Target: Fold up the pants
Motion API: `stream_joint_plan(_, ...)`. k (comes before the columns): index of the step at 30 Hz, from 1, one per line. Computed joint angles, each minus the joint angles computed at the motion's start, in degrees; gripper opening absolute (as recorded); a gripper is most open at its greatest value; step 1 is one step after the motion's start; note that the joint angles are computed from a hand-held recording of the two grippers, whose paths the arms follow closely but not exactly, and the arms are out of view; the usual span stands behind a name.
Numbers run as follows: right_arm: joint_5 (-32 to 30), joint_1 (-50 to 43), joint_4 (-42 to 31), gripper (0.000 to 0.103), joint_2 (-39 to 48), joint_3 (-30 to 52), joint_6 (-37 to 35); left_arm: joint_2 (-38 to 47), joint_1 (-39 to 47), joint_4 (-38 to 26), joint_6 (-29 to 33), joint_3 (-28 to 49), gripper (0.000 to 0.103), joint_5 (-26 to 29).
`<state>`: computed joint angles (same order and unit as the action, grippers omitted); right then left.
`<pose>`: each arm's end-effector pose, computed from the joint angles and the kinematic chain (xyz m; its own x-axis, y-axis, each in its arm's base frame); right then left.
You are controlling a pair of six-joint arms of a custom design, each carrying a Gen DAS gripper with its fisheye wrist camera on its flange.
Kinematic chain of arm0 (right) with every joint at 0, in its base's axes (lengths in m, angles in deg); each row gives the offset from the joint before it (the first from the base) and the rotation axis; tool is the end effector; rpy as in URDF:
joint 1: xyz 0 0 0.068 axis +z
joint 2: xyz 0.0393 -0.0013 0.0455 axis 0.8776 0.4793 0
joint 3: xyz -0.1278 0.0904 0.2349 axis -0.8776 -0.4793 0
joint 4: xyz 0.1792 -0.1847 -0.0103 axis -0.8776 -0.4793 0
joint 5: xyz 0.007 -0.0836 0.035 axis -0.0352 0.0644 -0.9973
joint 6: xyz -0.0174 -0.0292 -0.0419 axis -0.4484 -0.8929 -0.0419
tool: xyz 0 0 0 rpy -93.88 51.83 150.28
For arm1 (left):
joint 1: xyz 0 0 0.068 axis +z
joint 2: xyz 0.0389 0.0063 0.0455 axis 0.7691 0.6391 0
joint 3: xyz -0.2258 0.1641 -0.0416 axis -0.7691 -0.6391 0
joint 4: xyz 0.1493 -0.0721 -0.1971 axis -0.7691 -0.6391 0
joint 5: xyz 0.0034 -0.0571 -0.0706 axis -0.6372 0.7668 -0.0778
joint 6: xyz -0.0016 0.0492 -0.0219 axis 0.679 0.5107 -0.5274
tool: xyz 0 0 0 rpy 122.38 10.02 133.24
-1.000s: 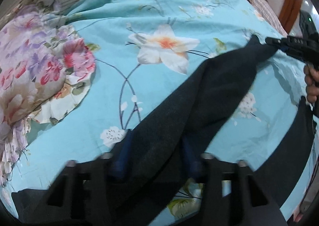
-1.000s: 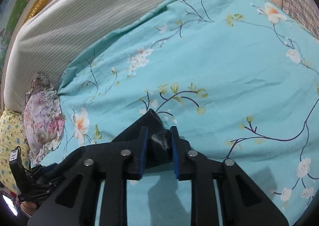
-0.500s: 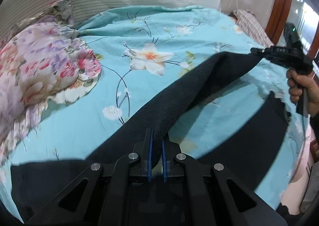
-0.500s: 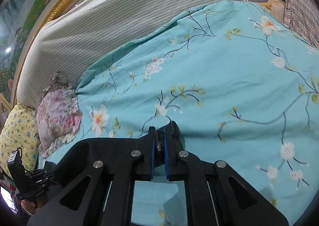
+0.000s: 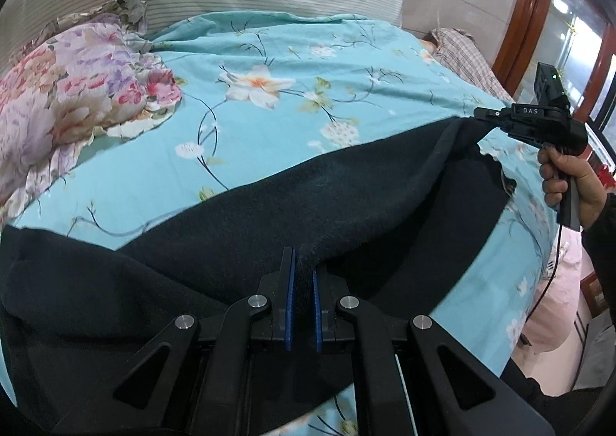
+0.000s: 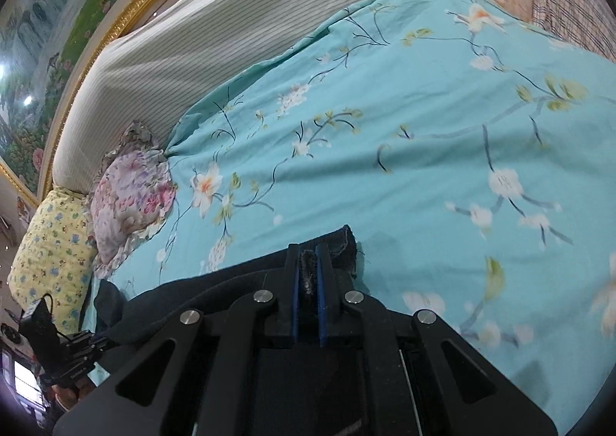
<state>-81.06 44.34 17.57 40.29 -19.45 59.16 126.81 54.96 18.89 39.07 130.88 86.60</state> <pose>0.2472 -0.0596 0.0875 -0.6398 0.5864 -0.4968 0.2655 0.7753 0.5731 0.3619 0.0127 0.0757 -0.6667 0.4190 -0.6164 0.5998 0.7925 -0.1101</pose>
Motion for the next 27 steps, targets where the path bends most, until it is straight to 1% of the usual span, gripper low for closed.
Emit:
stream_joint_plan(3, -0.7, -0.7, 1.8, 0.008, -2.9, -4.0, 0.4, -0.7, 0.8, 0.9, 0.9, -2.1, 0.006, 0.5)
stream_joint_plan(8, -1.6, -1.8, 2.6, 0.008, -8.5, -9.3, 1.1, -2.2, 2.7, 1.4, 2.9, -4.9, 0.006, 2.2)
stream_joint_plan(11, -1.6, -1.8, 1.5, 0.008, -12.6, -11.7, 1.0, -3.2, 3.5, 1.5, 4.2, -6.6, 0.006, 3.0)
stream_joint_plan(14, 1.6, 0.2, 0.4, 0.008, -14.8, -13.3, 0.0, -2.6, 3.2, 3.4, 4.8, -8.3, 0.006, 1.8)
stream_joint_plan(20, 9.4, 5.3, 3.0, 0.008, -11.6, -14.8, -1.1, 0.3, 2.4, 7.2, 4.5, -9.6, 0.006, -0.1)
stream_joint_plan(21, 10.2, 5.7, 4.6, 0.008, -11.0, -15.4, -1.3, 0.6, 2.6, 7.5, 4.4, -9.7, 0.006, 0.0)
stream_joint_plan(23, 12.6, 7.3, 5.1, 0.008, -10.7, -15.9, -1.7, 1.2, 2.8, 7.6, 4.5, -9.5, 0.006, 0.3)
stream_joint_plan(27, 13.9, 8.1, 7.3, 0.008, -9.2, -17.2, -1.2, 2.9, 2.7, 6.8, 4.1, -8.3, 0.01, -0.2)
